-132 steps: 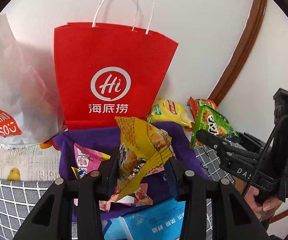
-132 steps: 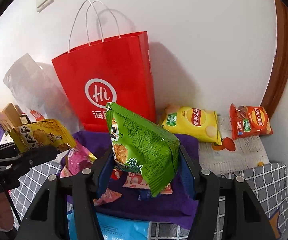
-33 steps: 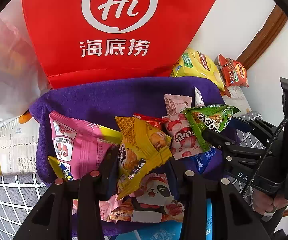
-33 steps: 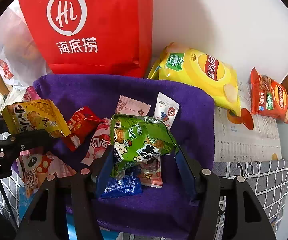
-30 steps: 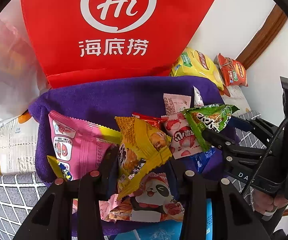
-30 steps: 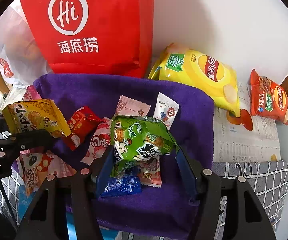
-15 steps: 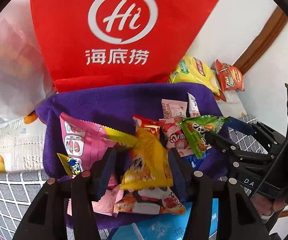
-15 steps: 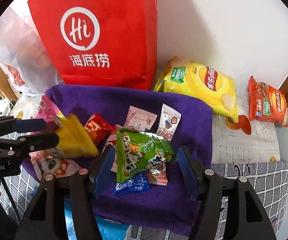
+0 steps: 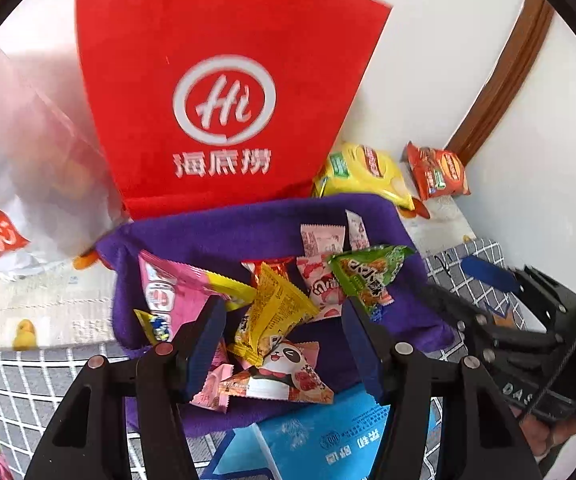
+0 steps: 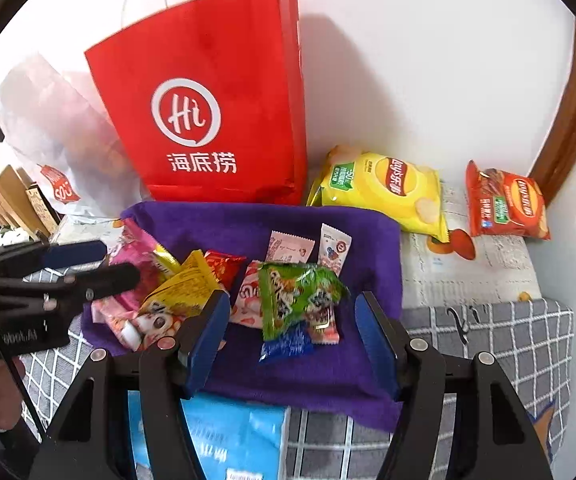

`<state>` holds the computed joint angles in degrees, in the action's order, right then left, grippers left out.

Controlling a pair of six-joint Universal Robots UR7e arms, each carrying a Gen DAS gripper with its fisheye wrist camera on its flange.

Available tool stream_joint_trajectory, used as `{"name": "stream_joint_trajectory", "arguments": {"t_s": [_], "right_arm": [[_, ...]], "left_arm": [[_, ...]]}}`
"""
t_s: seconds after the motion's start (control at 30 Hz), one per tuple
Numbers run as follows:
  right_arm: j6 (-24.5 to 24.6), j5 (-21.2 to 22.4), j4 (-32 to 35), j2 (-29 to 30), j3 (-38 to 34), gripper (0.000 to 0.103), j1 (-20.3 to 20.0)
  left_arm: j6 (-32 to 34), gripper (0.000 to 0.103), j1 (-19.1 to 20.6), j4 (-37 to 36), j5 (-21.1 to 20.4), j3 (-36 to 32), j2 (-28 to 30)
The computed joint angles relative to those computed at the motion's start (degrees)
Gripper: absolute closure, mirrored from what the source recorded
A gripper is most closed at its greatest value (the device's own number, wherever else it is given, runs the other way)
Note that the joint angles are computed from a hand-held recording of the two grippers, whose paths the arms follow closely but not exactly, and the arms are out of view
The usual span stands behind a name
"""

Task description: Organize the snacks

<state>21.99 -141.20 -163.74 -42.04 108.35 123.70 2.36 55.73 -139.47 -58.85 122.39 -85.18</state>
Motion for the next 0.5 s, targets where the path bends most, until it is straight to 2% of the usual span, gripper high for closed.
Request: {"name": "stream_joint_trajectory", "arguments": {"t_s": [0.2,0.33,0.5], "right_arm": [[6.09,-2.05,4.19,-2.33,1.81,0.038,3.85],[11.69,-3.65,7.44,-4.16,3.24,0.038,7.11],[18.08,-5.44,12.57,-5.69,4.13,0.031,11.17]], "left_arm": [[-2.64,0.042,-3.17,1.92,0.24,3.82,-7.33],[-4.9,0.037,-7.14,4.28,3.01,7.28,-13.87],[-9.3,0.027,-13.73,8.5,7.61,11.74,-22.72]]}}
